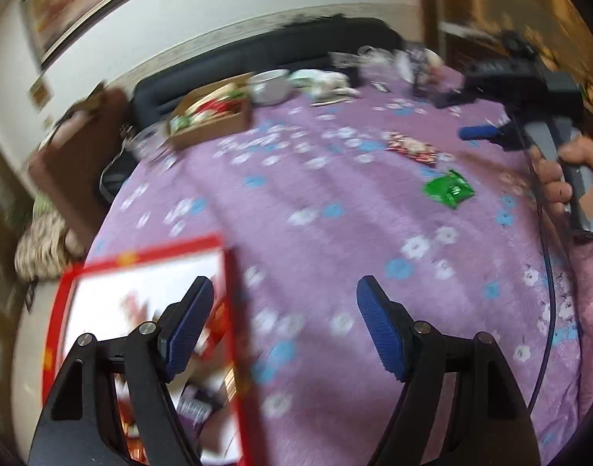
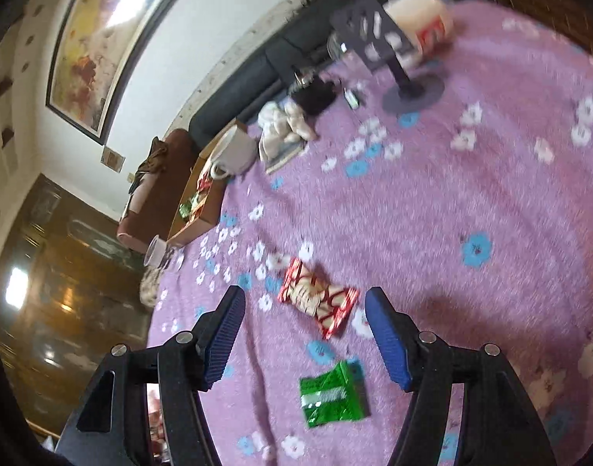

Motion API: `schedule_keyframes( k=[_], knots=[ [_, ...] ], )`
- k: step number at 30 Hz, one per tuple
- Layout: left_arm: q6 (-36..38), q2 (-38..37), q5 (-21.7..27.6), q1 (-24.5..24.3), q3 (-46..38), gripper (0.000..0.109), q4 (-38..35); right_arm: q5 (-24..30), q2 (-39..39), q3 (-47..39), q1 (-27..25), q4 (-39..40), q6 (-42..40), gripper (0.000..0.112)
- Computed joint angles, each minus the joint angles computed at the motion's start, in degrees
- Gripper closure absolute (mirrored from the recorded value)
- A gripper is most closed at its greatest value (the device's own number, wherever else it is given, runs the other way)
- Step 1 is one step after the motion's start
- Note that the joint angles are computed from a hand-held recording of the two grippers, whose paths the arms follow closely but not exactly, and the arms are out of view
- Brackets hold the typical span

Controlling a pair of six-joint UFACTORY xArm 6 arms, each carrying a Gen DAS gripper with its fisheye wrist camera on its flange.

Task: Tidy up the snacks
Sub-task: 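Move both open tools back over the green and red-white candy bags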

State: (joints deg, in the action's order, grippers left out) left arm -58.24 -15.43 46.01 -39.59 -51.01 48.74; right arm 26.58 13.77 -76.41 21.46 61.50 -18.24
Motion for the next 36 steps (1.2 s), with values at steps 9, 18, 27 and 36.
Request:
schedule_keyframes(
  k=[9,18,27,36],
  knots=[
    [10.52,17.69,6.67,3.51,-21.44,0.032,4.8,12.7,-0.18,-2.11,-0.08,-16.36,6.34,0.045],
    [10.31,20.78,8.05,7.26,-24.87,0.032,3.83,13.45,2.59,-4.3,4.88,-42.86,22.87,0.045],
    [10.68,22.07,5.47,8.36,-25.09,0.032,3.68,14.1,4.49,-5.95,10.09,-67.96,38.38,0.045],
    [11.24,23.82,2.41,10.32,-25.93,0.032,2.54,14.04,5.81,-7.21,10.95,-72.75,40.79,0.048]
  ],
)
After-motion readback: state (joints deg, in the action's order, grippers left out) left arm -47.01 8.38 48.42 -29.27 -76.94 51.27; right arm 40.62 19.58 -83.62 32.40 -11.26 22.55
